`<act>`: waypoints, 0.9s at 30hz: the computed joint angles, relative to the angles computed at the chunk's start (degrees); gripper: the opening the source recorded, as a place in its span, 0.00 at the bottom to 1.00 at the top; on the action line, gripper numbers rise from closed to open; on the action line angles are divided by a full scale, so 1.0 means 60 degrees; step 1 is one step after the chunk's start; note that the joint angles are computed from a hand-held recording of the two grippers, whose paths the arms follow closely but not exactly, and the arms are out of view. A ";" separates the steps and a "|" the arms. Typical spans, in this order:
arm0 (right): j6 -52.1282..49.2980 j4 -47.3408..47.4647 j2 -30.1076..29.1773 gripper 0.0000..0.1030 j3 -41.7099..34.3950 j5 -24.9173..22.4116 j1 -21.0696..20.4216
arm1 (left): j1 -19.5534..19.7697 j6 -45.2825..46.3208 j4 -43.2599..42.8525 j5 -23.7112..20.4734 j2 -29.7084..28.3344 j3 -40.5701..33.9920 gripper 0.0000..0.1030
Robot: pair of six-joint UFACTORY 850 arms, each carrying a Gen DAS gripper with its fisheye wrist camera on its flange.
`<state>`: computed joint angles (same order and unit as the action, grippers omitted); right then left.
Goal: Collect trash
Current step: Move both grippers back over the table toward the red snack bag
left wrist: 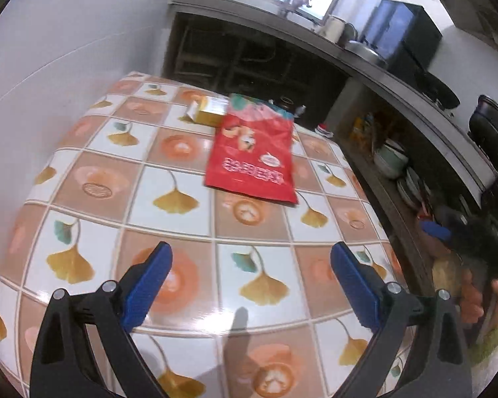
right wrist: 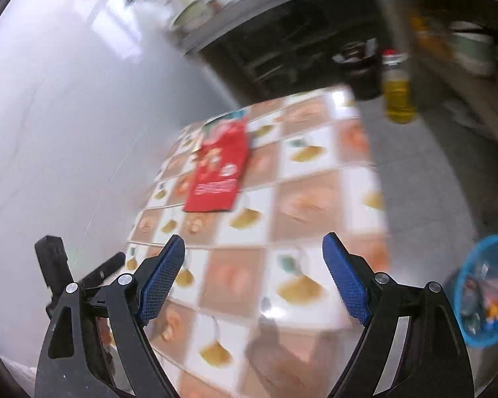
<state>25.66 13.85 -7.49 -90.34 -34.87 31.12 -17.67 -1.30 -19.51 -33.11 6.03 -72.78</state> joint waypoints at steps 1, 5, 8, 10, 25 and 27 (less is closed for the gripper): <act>-0.0383 0.0426 -0.0398 0.79 -0.0422 -0.0093 -0.0056 | 0.0057 0.0118 -0.0093 0.0004 0.0014 0.0028 0.91; -0.1035 0.1223 -0.2121 0.79 -0.2413 -0.0809 -0.0118 | 0.0176 0.0351 0.0046 0.0022 -0.0212 -0.0181 0.91; -0.0814 0.1174 -0.3254 0.79 -0.3654 -0.1321 -0.0252 | 0.0137 0.0045 0.0828 0.0045 -0.0578 -0.0590 0.91; -0.0600 0.1393 -0.4056 0.79 -0.4534 -0.1688 -0.0408 | 0.0141 -0.0189 0.1169 0.0162 -0.0788 -0.0774 0.92; -0.0203 0.1706 -0.6060 0.78 -0.6875 -0.2433 -0.0583 | 0.0169 -0.1752 0.3354 -0.0103 -0.1619 -0.1326 0.95; -0.0159 0.1604 -0.6230 0.73 -0.7141 -0.2495 -0.0575 | 0.0157 -0.1952 0.3561 -0.0135 -0.1640 -0.1321 0.95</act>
